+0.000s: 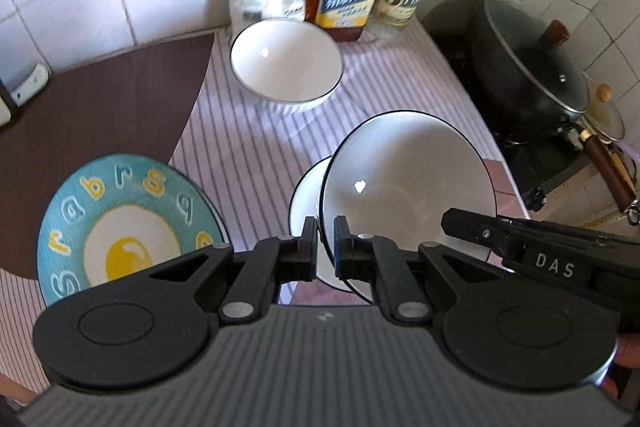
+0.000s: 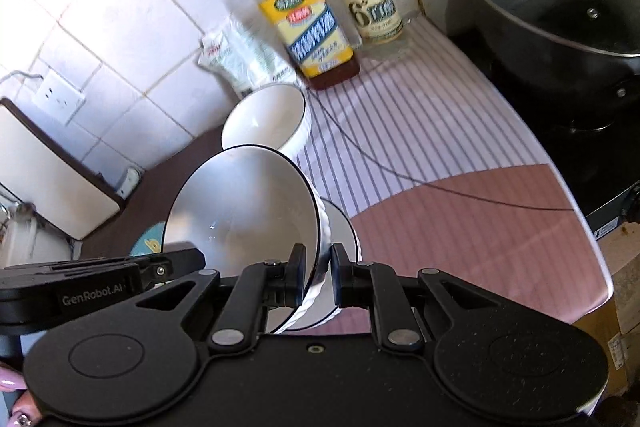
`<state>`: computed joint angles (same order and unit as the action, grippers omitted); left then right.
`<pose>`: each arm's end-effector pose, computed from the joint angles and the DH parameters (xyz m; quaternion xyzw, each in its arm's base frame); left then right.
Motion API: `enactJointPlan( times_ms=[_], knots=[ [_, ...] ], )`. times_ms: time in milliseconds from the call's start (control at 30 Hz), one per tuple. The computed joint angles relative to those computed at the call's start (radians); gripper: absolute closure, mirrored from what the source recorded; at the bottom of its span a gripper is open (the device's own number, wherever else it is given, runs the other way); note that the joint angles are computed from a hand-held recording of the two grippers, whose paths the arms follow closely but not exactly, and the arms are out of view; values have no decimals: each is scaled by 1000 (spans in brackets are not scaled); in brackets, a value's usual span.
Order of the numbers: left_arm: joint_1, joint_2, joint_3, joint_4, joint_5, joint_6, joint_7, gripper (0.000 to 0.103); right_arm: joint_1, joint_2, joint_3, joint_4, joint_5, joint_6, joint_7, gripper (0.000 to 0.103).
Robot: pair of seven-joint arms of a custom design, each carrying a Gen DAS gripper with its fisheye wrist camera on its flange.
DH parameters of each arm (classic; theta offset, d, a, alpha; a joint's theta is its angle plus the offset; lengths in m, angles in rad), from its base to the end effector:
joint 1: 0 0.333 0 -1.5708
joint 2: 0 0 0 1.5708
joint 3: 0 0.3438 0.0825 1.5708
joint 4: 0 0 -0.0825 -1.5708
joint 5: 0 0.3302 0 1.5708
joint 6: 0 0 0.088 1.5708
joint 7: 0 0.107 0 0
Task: Organize plates and bowls
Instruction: 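Lift the held bowl, nest it into the first white bowl, open left gripper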
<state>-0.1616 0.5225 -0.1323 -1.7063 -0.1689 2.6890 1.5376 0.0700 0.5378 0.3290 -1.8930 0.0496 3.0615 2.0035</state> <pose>0.6574 -0.1764 0.3980 -0.6534 0.7171 -0.2335 0.0649 0.6207 0.2195 0.3696 -0.6039 0.7253 -0.0398 0.3280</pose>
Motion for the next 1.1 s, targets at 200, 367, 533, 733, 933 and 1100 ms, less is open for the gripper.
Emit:
enactJointPlan(
  times_ms=[200,367,533,733,933,1100],
  knots=[
    [-19,45,25,29,36,-22,-11,96,35,56,-34,49,-36,-19,-16,86],
    [-16,79,25,74,44,-78,-25,96,65,92,-69,96,-69,-51,-34,86],
    [-24,112,34,140,67,-162,-46,95,151,102,-163,122,-136,-62,-30,87],
    [-22,146,30,206,81,-232,-61,95,237,115,-266,152,-242,-80,-15,87],
    [-14,172,20,257,72,-290,-61,93,296,130,-341,173,-324,-74,2,86],
    [-1,175,10,270,53,-313,-59,92,319,138,-375,179,-387,-72,28,85]
  ],
)
